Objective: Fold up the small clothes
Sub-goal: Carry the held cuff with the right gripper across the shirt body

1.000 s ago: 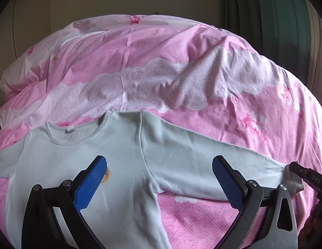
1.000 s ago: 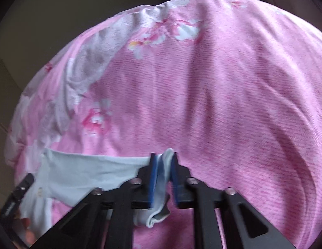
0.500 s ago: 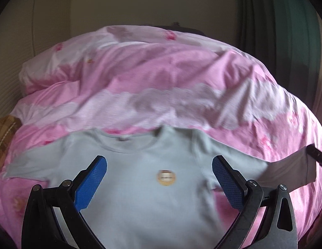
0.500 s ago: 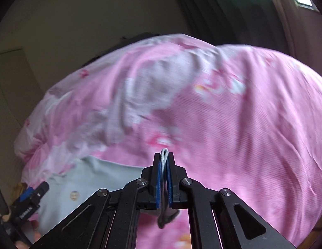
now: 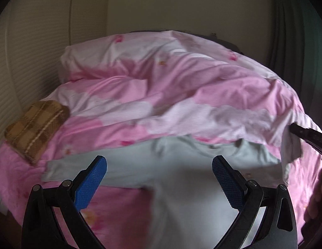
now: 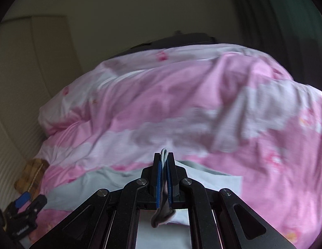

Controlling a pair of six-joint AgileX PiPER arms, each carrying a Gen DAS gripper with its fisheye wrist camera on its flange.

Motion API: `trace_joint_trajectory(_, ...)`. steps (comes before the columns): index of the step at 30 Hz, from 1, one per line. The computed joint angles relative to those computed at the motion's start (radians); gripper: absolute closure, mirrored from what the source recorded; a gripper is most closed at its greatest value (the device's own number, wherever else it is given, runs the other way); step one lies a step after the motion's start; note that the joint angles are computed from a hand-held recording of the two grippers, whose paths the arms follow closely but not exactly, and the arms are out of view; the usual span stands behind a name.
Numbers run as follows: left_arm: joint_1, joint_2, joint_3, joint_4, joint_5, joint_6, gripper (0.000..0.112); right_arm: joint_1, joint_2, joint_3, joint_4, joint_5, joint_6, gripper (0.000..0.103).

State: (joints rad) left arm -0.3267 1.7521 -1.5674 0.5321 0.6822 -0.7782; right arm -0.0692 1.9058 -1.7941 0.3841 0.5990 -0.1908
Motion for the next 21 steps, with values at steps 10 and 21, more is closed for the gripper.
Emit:
trace_joint_trajectory(10,0.183,-0.035,0.134,-0.126,-0.089,0.158,0.009,0.307,0.293,-0.264,-0.274,0.088,0.249,0.097)
trace_joint_trajectory(21,0.25,0.012,0.142,-0.204,-0.138,0.239,0.009,0.408,0.441,-0.422,-0.382,0.122,0.379,0.097)
